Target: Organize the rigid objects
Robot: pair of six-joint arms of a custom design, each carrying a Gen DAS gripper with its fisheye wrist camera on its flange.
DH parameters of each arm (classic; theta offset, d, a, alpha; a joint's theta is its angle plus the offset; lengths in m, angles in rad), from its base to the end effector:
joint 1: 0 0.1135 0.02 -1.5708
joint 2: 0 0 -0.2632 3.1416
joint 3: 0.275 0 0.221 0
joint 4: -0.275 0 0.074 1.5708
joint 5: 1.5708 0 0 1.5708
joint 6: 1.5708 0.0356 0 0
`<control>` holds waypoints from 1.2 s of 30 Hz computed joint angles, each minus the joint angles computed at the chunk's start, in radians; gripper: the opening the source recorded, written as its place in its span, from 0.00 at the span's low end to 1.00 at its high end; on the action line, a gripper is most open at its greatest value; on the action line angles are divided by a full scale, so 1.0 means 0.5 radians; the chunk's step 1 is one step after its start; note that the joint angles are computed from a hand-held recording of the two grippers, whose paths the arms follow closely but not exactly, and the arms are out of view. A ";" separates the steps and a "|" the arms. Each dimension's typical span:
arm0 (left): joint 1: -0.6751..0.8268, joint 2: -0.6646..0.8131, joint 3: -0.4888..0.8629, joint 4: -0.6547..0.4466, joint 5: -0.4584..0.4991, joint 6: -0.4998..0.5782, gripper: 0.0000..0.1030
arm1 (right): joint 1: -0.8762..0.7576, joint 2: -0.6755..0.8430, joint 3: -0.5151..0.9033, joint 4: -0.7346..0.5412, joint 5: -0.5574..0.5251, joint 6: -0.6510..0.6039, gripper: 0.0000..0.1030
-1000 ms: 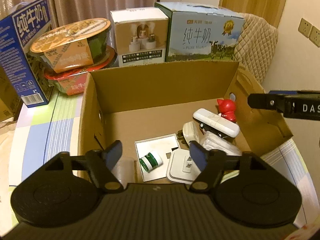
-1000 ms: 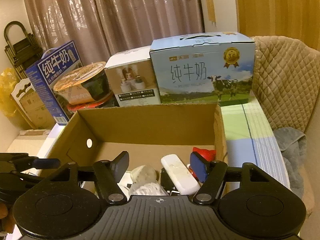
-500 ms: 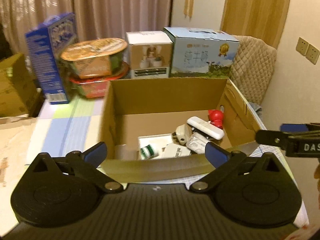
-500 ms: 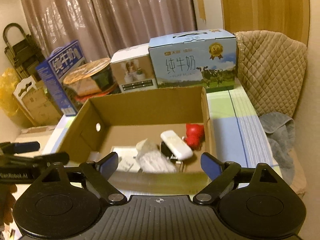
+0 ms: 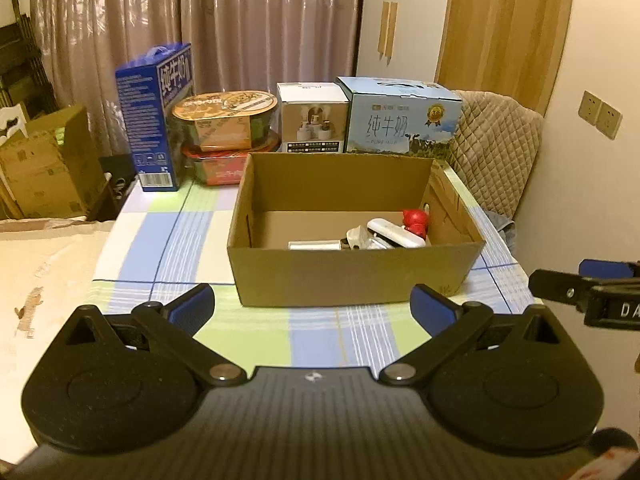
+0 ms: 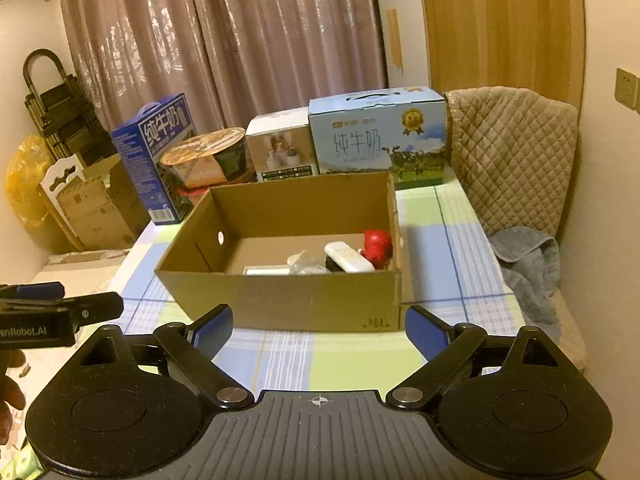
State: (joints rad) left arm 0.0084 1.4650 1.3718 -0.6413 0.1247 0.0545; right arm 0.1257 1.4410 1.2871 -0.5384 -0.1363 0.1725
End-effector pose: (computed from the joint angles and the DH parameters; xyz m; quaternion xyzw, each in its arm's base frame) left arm 0.2907 -0.0020 0.3419 0.0463 0.9112 -0.0442 0.4069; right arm 0.2865 0.0411 0.3314 -0.0078 0.9034 0.1240 0.4104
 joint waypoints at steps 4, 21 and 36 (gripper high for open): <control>0.001 -0.182 -0.126 -0.056 0.001 0.014 0.99 | 0.014 -0.174 -0.078 -0.084 0.022 0.009 0.88; 0.022 -0.749 -0.462 -0.254 -0.039 -0.066 0.99 | 0.182 -0.737 -0.401 -0.325 0.086 0.051 0.88; 0.036 -0.813 -0.521 -0.272 -0.058 -0.089 1.00 | 0.234 -0.746 -0.472 -0.275 0.135 0.090 0.88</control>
State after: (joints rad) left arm 0.0264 1.0584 1.1114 -0.7773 0.0957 0.0099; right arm 0.2427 1.0681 1.0513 -0.6761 -0.0688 0.2176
